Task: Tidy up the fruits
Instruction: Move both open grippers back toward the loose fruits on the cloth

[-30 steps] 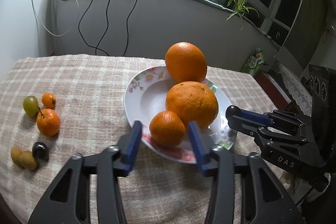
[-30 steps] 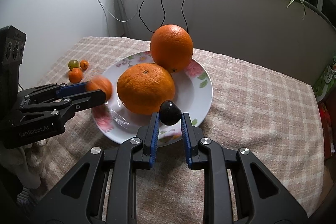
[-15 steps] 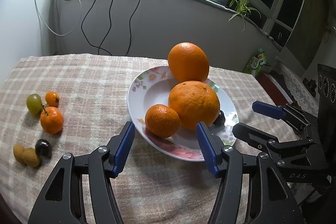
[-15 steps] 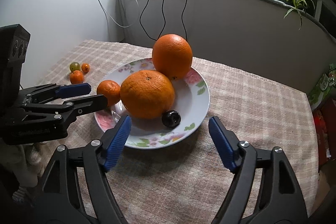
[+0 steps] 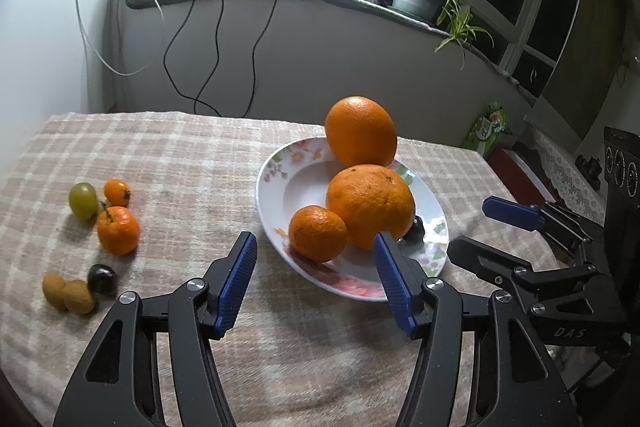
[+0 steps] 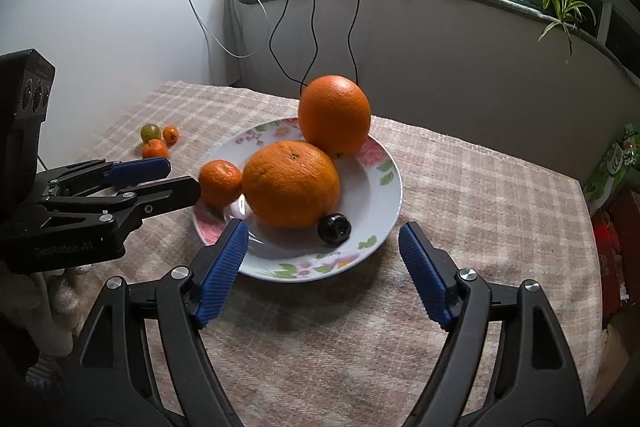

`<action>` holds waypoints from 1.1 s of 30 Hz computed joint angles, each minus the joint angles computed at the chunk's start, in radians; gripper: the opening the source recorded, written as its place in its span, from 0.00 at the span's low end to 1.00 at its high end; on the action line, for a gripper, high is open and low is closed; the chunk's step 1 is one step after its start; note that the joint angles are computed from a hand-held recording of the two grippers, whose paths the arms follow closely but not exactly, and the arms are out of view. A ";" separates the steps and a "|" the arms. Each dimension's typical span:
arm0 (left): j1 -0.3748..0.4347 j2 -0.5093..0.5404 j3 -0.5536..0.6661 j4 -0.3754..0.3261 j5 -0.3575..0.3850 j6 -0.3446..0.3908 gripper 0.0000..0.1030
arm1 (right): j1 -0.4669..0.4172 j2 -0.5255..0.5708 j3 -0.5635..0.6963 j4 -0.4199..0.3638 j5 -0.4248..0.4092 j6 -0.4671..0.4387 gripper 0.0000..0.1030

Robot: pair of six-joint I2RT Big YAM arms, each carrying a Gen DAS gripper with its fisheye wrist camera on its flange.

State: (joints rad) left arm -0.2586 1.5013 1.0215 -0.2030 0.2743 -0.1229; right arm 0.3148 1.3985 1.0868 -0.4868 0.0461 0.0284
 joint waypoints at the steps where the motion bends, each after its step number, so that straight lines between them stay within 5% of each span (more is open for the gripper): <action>1: 0.004 -0.005 -0.004 0.002 0.000 0.000 0.58 | 0.004 -0.002 0.001 0.000 0.001 0.001 0.78; 28: 0.279 -0.104 -0.133 0.031 0.033 0.038 0.58 | 0.199 0.114 0.142 -0.018 -0.054 -0.015 0.78; 33: 0.333 -0.095 -0.149 0.027 0.051 0.050 0.51 | 0.233 0.158 0.180 -0.033 -0.079 -0.020 0.78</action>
State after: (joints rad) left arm 0.0746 1.4059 0.8725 -0.1765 0.3252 -0.0727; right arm 0.5477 1.5562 1.2669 -0.5199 -0.0328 0.0081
